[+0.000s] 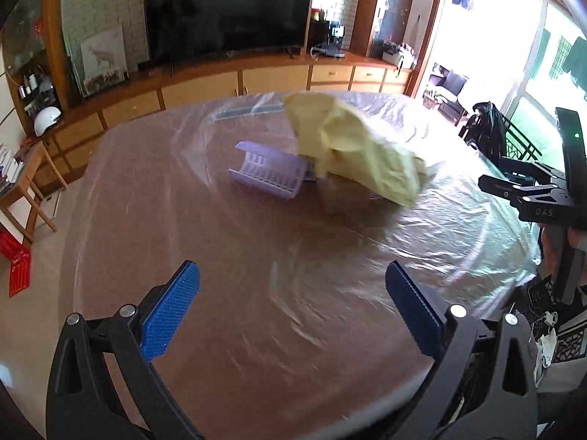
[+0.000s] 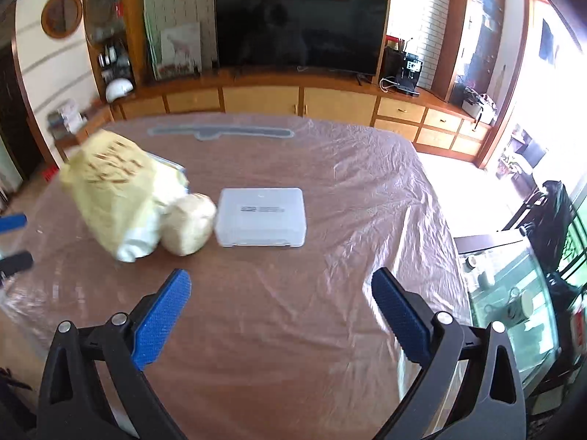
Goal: Collect trash
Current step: 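Grasp the lavender roller piece with the left tool while the right tool grasps the white box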
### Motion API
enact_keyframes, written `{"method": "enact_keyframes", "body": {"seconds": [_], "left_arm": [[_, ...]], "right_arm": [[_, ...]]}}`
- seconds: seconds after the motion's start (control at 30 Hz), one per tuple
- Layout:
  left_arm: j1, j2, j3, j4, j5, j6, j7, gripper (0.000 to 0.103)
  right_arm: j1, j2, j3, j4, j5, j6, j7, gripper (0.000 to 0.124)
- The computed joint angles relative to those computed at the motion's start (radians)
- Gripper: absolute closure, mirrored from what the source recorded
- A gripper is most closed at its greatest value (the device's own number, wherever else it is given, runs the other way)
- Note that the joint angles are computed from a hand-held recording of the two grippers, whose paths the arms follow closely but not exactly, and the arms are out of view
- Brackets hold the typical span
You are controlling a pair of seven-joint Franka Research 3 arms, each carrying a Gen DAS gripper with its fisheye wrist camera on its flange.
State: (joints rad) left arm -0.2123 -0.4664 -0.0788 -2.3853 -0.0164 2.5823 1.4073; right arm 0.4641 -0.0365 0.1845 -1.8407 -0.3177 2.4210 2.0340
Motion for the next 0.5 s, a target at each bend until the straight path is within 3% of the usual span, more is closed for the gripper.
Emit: {"method": "enact_keyframes", "body": {"seconds": [0.23, 0.5], "left_arm": [[0.029, 0.21, 0.01, 0.145, 0.023, -0.007, 0.15, 0.002], [0.077, 0.363, -0.011, 0.278, -0.082, -0.028, 0.32, 0.002]], "right_arm": [[0.021, 0.111, -0.018, 0.088, 0.041, -0.007, -0.1, 0.027], [0.045, 0.201, -0.048, 0.177, 0.141, -0.008, -0.188, 0.027]]}}
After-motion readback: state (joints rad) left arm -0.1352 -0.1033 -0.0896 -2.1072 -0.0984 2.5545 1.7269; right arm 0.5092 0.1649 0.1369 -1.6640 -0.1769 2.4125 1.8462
